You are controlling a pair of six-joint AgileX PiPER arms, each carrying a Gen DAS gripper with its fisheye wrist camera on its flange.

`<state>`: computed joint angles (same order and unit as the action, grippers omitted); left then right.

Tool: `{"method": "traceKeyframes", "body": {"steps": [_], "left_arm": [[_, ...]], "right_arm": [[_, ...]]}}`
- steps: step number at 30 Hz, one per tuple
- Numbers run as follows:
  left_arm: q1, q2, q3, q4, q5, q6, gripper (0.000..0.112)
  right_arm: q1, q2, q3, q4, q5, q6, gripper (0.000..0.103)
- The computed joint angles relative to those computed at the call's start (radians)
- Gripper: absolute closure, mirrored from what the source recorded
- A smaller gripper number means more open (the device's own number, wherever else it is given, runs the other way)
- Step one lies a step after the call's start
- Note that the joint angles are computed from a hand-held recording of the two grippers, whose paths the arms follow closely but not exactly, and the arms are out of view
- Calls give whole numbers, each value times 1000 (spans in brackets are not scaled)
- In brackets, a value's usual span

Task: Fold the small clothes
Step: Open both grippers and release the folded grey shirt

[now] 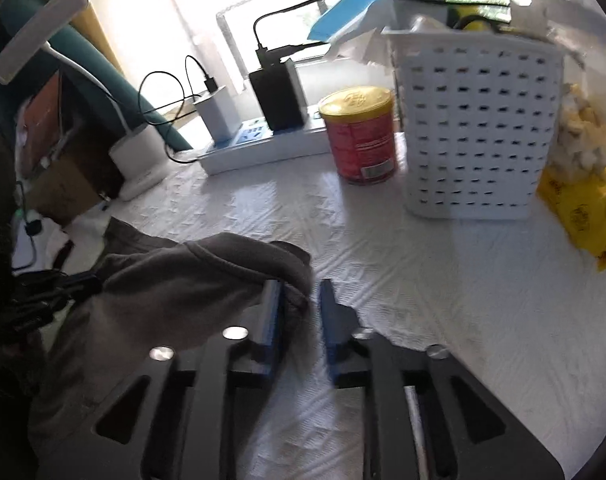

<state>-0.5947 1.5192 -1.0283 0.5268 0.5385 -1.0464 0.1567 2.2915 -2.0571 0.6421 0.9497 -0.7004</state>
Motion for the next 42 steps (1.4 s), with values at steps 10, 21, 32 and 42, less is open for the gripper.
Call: {"method": "traceKeyframes", "body": {"steps": [10,21,32,42], "left_arm": [[-84,-73,14,68,83,-91,99],[-245,-151,61,134,141,-259,70],[-440,-220,150,208,173,-472,70],[-663,-293,243,300,183,-766,70]], "right_arm": [[-17,-216,327,26,-166,-99,70],[-57,-419,640,115,-214,-210,70],[-77,-585,879,172,-236,-294,70],[-82,-746,1074,204,-248,-355,70]]}}
